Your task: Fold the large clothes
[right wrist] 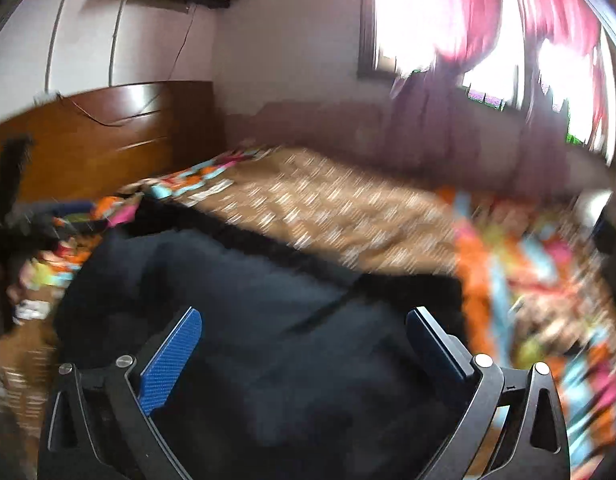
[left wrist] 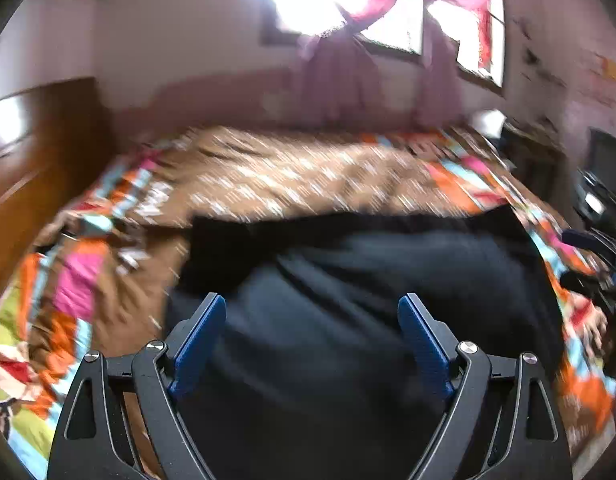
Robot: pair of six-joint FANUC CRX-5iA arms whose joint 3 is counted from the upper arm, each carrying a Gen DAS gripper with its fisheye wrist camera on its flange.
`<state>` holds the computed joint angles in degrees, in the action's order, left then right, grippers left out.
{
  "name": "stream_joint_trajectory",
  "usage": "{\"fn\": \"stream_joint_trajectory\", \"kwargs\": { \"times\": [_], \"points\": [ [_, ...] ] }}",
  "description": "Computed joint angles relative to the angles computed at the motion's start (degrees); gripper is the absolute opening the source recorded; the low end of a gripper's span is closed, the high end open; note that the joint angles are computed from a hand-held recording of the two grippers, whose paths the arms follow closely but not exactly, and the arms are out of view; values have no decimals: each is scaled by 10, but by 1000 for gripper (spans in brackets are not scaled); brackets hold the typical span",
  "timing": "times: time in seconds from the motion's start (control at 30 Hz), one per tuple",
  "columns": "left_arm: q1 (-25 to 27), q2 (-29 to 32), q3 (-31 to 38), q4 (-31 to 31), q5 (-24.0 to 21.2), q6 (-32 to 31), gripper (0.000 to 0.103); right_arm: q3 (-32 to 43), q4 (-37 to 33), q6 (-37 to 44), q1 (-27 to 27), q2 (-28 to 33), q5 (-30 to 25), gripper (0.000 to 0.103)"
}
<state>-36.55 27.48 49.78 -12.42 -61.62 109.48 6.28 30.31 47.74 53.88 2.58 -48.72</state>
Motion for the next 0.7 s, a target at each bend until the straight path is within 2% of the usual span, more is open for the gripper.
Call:
{"fn": "stream_joint_trajectory", "kwargs": {
  "times": [0.07,0.23,0.33,0.5,0.7],
  "points": [
    [2,0,-22,37,-1,-30,84,2,-51,7,1,-3,-14,103],
    [1,21,-20,64,-17,-44,84,1,-93,6,-1,9,-41,103],
    [-2,53,28,42,-42,-46,84,16,-121,13,-15,27,-51,103],
    [2,103,99,34,-76,-34,86,54,-129,13,-32,67,-61,103],
    [5,199,266,17,-172,-39,95,148,-151,49,-56,136,-120,103]
  ]
}}
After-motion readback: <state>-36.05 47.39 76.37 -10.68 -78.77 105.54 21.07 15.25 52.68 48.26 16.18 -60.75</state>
